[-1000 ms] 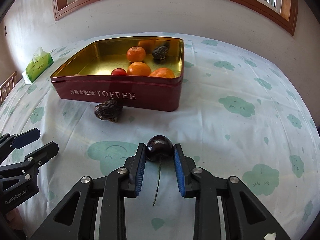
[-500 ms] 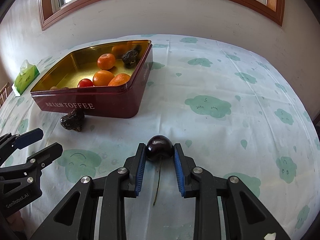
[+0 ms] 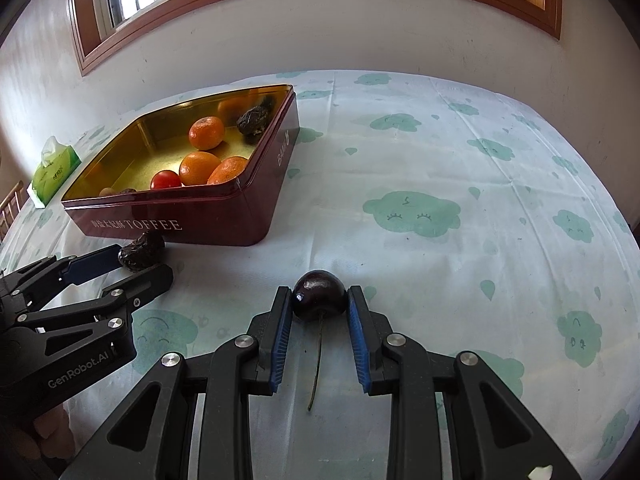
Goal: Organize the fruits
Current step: 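Close the left gripper on the wrinkled dried date while the right gripper holds the cherry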
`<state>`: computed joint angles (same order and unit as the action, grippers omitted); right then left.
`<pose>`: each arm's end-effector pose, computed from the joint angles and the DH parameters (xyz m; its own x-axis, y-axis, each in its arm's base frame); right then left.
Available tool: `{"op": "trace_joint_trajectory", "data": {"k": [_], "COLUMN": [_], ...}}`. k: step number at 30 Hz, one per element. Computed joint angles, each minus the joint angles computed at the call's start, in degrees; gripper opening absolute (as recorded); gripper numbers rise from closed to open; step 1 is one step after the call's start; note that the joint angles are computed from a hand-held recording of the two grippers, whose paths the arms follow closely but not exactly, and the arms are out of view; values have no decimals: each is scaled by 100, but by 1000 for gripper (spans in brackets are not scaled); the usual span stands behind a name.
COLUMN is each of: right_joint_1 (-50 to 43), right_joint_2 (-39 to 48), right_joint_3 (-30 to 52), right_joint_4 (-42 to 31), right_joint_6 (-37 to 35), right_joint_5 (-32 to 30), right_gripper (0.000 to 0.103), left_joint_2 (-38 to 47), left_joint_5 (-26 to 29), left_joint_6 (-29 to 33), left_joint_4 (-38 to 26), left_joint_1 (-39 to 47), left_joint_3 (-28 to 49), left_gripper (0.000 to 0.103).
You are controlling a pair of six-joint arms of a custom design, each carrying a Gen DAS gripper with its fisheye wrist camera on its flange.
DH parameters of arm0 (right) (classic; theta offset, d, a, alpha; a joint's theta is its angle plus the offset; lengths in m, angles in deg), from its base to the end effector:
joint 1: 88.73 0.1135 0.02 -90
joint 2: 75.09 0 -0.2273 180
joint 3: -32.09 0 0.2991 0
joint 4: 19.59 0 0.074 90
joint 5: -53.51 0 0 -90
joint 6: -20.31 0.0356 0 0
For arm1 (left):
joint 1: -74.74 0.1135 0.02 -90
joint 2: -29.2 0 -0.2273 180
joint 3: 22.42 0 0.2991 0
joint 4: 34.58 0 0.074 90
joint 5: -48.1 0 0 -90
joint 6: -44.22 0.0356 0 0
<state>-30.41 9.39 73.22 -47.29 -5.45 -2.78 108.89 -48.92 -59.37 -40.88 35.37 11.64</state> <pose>0.1477 0.2018 0.0364 -0.7682 0.1818 -0.6139 0.1808 0.9814 0.0643 0.2006 -0.1590 0.0372 -0.7258 0.2939 -0.6220 0.4123 0.9096 -0.0514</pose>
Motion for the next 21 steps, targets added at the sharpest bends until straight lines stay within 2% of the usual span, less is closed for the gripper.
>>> {"op": "trace_joint_trajectory", "data": {"k": [17,21], "right_joint_1": [-1,1], "right_joint_2": [31,42], "right_joint_3": [62,66], "right_joint_4": [-79,-78], "right_joint_6": [-5,-5], "right_joint_5": [12,14], "right_gripper": [26,26], "left_joint_2": [122,70], "left_joint_5": [-184,-213], "left_joint_6": [19,4], "left_joint_4": [151,113], "left_joint_1": [-64,-79], "left_joint_3": [27,7], "left_gripper": [38,38]}}
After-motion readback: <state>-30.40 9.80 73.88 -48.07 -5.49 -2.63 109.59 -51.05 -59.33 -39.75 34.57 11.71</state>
